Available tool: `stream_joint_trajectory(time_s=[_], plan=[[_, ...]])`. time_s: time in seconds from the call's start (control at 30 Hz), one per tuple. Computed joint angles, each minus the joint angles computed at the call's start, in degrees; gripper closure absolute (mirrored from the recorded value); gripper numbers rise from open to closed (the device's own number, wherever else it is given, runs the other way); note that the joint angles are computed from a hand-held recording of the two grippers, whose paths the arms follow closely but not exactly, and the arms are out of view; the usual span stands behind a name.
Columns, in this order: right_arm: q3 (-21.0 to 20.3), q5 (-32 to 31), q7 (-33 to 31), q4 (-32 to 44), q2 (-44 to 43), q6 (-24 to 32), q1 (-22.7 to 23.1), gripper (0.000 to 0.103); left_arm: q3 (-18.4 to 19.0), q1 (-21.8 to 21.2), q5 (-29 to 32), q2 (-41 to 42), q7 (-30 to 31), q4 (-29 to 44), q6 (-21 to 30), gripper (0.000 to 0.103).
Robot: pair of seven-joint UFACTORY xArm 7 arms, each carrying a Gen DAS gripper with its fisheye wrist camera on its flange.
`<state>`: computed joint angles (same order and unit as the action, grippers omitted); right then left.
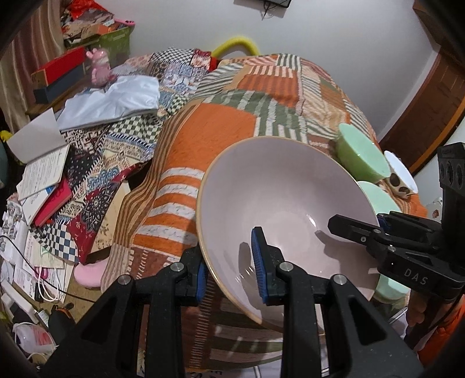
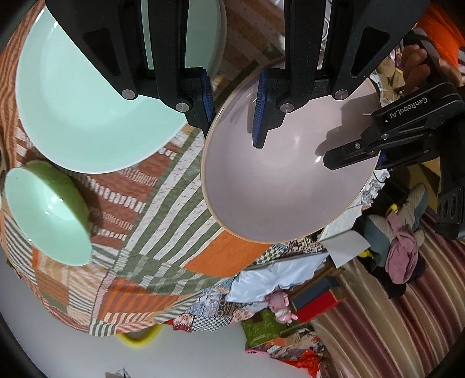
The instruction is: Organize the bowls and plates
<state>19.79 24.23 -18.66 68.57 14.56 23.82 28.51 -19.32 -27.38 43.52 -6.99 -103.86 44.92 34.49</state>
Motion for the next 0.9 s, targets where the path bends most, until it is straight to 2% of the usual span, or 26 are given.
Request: stream_joint_trajectory(time_s=[0.23, 0.57, 0.7, 0.9], plan=[[-0.52, -2.17, 1.29, 1.79, 1.99, 1.72, 0.51, 0.081, 1.09, 0.72, -2.0, 0.85, 1.17, -1.74, -2.91, 0.076], [-0.16, -2.23, 0.92, 2.0, 2.09, 2.0, 0.04, 0.08, 1.44, 0.33, -2.66, 1.49, 2.27, -1.24, -2.44, 0.076], [0.12, -0.95, -0.39, 1.14, 0.94, 1.09, -0.66, 0.08, 0.89, 0.03, -2.72, 0.27, 1.82, -1.08, -0.12, 0.076], [0.47, 3.45, -4.28, -1.38, -2.5, -0.83, -2.04, 0.08, -1.0, -0.41, -3.03, -2.41, 1.88, 0.2, 6.01, 0.076]])
